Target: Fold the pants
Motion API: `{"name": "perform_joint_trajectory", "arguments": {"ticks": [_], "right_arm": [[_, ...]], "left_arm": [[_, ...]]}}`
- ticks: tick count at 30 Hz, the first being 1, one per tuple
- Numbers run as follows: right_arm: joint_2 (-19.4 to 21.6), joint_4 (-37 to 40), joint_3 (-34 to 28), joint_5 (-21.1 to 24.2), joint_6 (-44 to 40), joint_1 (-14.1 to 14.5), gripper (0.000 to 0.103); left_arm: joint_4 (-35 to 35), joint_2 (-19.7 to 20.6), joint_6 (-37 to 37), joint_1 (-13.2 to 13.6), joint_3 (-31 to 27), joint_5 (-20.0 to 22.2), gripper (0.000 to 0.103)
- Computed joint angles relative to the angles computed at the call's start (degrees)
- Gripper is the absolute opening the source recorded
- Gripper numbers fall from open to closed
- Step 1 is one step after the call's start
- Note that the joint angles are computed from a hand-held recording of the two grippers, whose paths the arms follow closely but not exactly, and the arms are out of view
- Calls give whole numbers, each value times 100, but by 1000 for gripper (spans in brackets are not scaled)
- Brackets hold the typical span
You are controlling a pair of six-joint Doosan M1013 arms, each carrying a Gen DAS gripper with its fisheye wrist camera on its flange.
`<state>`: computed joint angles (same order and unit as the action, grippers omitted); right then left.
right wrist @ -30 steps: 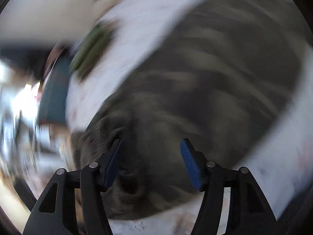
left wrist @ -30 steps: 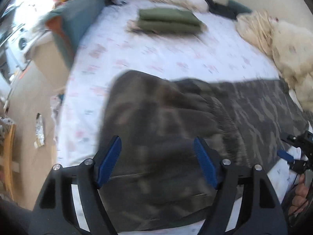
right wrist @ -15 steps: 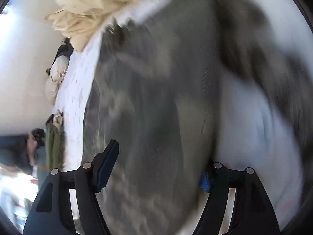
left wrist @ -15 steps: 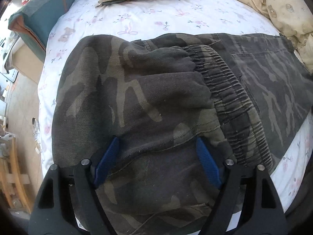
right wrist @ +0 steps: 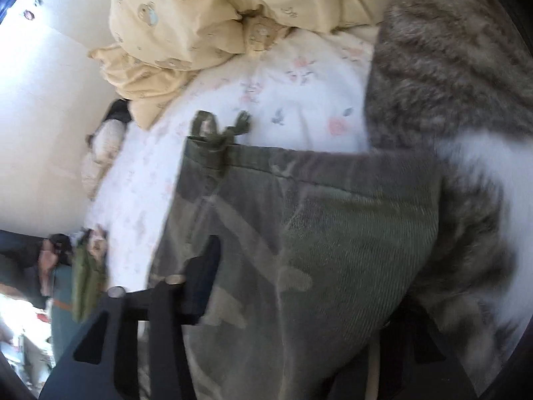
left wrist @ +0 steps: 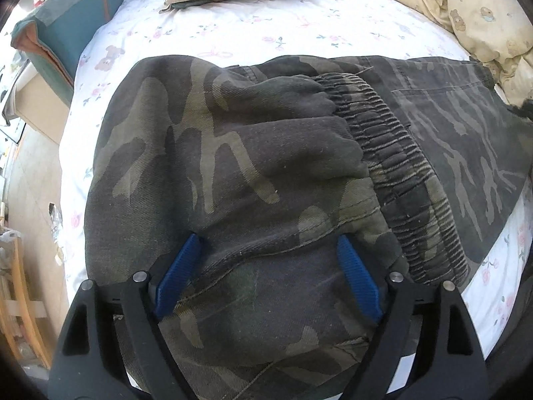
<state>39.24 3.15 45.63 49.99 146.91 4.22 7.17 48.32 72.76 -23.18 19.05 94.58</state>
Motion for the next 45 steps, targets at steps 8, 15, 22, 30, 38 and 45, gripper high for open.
{"name": "perform_joint_trajectory", "arguments": {"ticks": [8, 15, 22, 30, 38, 45], "right_arm": [[-131, 74, -160, -792, -1141, 226, 6], [-172, 1864, -517, -731, -4263, 648, 6], [-79, 2469, -692, 844, -6045, 1314, 6], [263, 1952, -1100, 2725, -6015, 1560, 31], [191, 3156, -1169, 3314, -5430, 1193, 56], [-38, 3139, -992, 1858, -4704, 888, 63]], "left_arm": [[38, 83, -25, -20, -212, 175, 84], [-235, 58, -308, 55, -249, 245, 84], [-453, 8, -400, 128, -201, 283, 84], [-576, -60, -659, 196, -111, 349, 84], [-924, 15, -1213, 307, -364, 404, 84], [-962, -308, -1542, 388, 178, 11, 84]]}}
